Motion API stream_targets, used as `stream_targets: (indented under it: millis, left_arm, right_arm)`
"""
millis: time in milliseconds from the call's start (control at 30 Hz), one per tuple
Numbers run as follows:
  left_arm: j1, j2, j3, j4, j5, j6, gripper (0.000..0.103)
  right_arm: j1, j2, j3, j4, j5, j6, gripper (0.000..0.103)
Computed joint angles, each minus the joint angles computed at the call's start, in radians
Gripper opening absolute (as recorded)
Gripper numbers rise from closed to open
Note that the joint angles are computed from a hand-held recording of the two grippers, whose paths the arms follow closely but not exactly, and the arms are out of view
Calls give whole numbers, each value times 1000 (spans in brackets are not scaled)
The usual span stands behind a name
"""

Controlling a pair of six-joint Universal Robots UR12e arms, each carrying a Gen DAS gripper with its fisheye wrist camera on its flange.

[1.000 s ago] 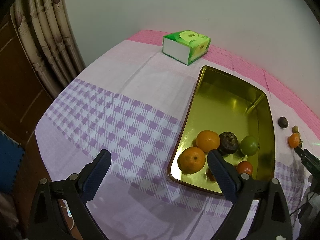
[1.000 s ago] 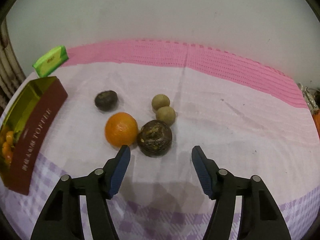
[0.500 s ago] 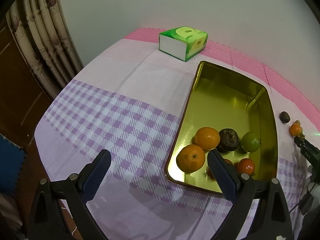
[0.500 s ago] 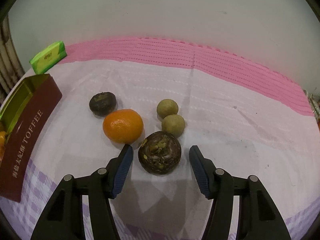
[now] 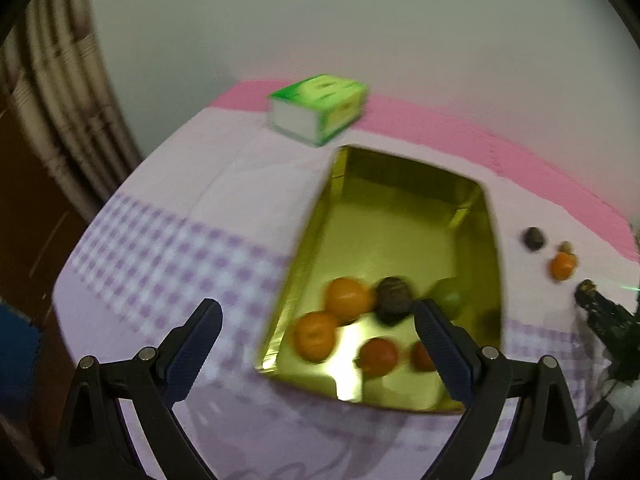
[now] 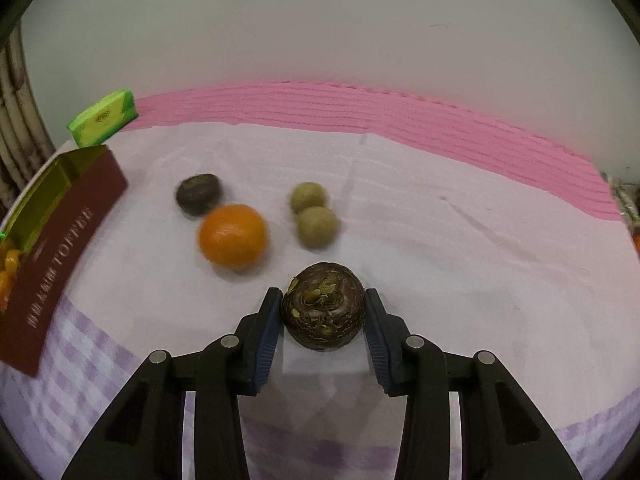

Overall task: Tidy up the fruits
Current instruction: 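Lift the dark brown fruit with right tool while left tool closes on the orange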

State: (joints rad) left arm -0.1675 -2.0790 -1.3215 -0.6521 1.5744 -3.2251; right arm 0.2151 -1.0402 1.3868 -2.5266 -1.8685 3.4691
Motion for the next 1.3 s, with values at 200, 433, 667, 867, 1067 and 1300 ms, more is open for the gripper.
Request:
stream_targets:
  millis: [200, 433, 667, 867, 1067, 1300]
  left_arm:
    - [-52, -43, 82, -34, -95, 85, 96]
    - [-108, -101, 172, -75, -163, 150, 96]
    - [-149, -176, 291, -166, -193, 166, 88]
    - [-171, -240, 378, -229, -230, 174, 65]
    - [-182, -283, 436, -264, -293, 195, 59]
    - [-195, -330, 502, -301, -268, 195, 45]
  right_arm:
    - [-32, -28, 45, -2, -45, 39, 42]
    - [-67, -50, 79, -6, -82, 66, 42]
    - [-83, -61, 98, -21, -61, 89, 42]
    - [-81, -55, 89, -18, -61, 91, 42]
    - [-81, -59, 94, -22, -58, 94, 42]
    - [-85, -61, 98, -27, -53, 92, 42]
